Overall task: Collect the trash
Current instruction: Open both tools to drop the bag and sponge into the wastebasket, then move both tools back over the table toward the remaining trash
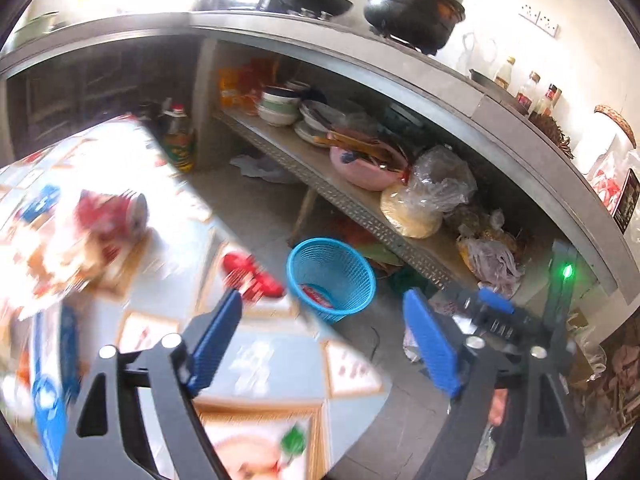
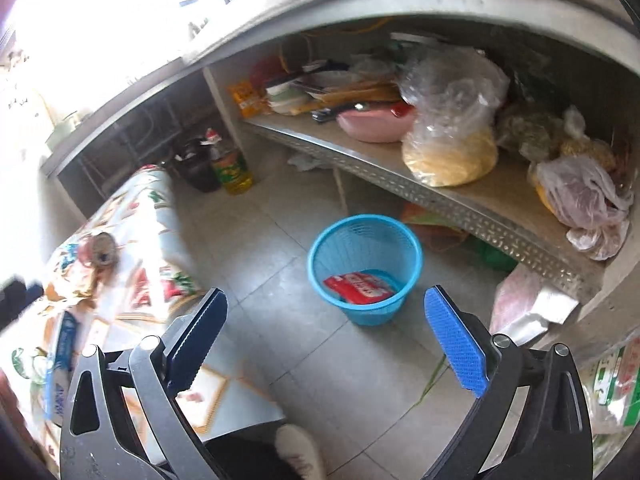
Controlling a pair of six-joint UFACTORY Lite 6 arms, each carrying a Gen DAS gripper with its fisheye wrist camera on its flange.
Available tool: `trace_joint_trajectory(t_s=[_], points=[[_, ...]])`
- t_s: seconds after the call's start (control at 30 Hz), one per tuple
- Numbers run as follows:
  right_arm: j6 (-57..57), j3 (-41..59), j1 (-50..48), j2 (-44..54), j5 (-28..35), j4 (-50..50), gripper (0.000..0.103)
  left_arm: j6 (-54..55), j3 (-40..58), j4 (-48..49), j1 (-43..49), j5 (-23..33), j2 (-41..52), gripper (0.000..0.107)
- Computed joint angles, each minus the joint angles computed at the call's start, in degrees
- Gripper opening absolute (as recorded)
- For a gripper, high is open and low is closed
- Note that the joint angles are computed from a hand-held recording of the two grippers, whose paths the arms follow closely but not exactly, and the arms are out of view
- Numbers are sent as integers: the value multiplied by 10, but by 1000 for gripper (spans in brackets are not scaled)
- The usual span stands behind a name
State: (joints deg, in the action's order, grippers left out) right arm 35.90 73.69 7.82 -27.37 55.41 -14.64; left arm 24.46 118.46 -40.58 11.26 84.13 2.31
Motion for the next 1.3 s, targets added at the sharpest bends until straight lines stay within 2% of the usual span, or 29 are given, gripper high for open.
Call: trace_joint_trajectory(t_s=[0.13, 0.27, 0.33, 0.5, 0.63, 0.87, 1.0, 1.17, 1.3], points=[[21, 28, 83, 10, 14, 0, 95, 89, -144, -62, 168, 47, -101, 86], [73, 42, 192, 46, 22, -39, 95, 183, -233, -104, 340, 101, -157, 97], [93, 54, 239, 71, 23, -62, 95, 235, -260, -122, 427, 128, -166, 97], [135, 101, 336, 134, 18, -119, 95, 323, -269, -142, 581, 185, -133, 97], [137, 148, 368, 183, 3, -101, 95, 372, -249, -162, 667, 222, -94, 97], [92, 238, 389, 274, -22, -13, 95, 360, -186, -195, 724, 245, -22, 97], [57, 273, 386, 311, -48, 60, 95, 366, -177, -189, 721, 225, -6, 97], [22, 300, 374, 340, -51, 126, 93, 370, -182, -164, 694, 194, 4, 97], [2, 311, 367, 355, -49, 161, 91, 325, -131, -184, 673, 190, 50, 97]])
